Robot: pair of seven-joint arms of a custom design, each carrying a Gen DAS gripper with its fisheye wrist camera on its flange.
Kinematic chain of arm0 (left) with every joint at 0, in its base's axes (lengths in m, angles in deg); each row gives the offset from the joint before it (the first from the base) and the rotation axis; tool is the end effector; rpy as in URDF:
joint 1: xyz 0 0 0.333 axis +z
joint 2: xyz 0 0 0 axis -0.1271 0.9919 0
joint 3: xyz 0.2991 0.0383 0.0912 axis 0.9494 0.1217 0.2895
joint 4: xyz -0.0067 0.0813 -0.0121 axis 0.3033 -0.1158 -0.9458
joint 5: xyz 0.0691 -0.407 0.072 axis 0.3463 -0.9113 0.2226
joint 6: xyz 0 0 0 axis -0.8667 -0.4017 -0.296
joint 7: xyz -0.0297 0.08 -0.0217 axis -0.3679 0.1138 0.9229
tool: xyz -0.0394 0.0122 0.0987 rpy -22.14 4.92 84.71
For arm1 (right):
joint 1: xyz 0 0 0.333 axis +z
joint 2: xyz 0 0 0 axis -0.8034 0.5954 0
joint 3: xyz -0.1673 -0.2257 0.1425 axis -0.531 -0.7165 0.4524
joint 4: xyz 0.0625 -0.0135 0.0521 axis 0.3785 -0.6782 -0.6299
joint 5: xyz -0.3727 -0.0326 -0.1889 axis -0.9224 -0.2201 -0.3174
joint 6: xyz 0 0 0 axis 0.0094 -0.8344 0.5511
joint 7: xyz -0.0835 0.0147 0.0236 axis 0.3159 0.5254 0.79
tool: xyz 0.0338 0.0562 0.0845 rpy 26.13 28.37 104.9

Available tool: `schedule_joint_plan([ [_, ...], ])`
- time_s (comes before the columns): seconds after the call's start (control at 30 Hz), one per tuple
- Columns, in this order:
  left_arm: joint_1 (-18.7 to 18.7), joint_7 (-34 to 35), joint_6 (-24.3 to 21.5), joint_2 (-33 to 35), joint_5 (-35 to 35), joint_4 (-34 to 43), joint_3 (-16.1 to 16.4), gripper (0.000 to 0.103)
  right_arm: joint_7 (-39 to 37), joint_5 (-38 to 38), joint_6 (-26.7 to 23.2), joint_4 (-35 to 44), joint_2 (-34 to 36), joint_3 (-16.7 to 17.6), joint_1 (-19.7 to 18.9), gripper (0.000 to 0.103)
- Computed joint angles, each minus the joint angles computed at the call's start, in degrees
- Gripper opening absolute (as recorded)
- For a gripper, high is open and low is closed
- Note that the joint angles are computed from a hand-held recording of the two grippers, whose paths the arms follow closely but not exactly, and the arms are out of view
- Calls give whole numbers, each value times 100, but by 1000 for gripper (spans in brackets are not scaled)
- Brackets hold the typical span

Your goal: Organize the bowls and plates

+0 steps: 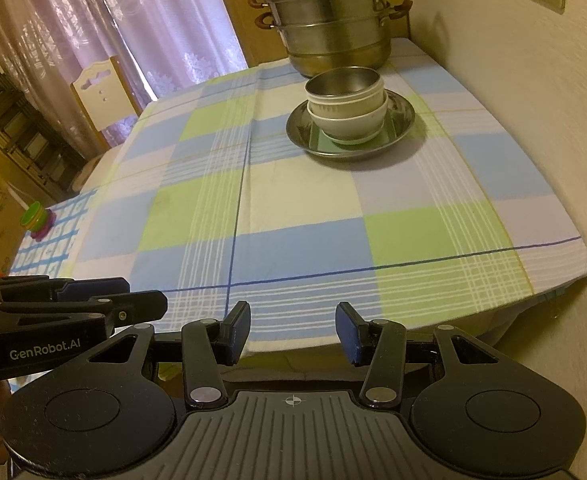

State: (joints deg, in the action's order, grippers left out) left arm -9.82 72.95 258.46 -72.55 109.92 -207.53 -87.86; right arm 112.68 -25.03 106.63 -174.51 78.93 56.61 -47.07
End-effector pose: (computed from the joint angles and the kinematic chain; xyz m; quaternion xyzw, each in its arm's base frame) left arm 0.5546 -0.1174 0.3774 -0.7427 0.5923 -0.2525 0.1837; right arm 0.6251 0.1687 0.3404 -0.8015 0.4892 -0.0362 0.3421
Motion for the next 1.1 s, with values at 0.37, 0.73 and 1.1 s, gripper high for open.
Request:
schedule_joint_plan([
  [0.37, -23, -1, -4, 39, 9, 44, 21, 39, 45, -53, -12, 81, 61, 3, -29, 48],
  [0.73, -51, -48, -11, 59, 42, 67, 42, 38, 40, -58, -16, 82, 62, 26, -52, 48],
  [1.1, -129, -469, -104, 230, 456, 306, 119, 38, 37, -101, -74, 181, 128, 10, -80, 48],
])
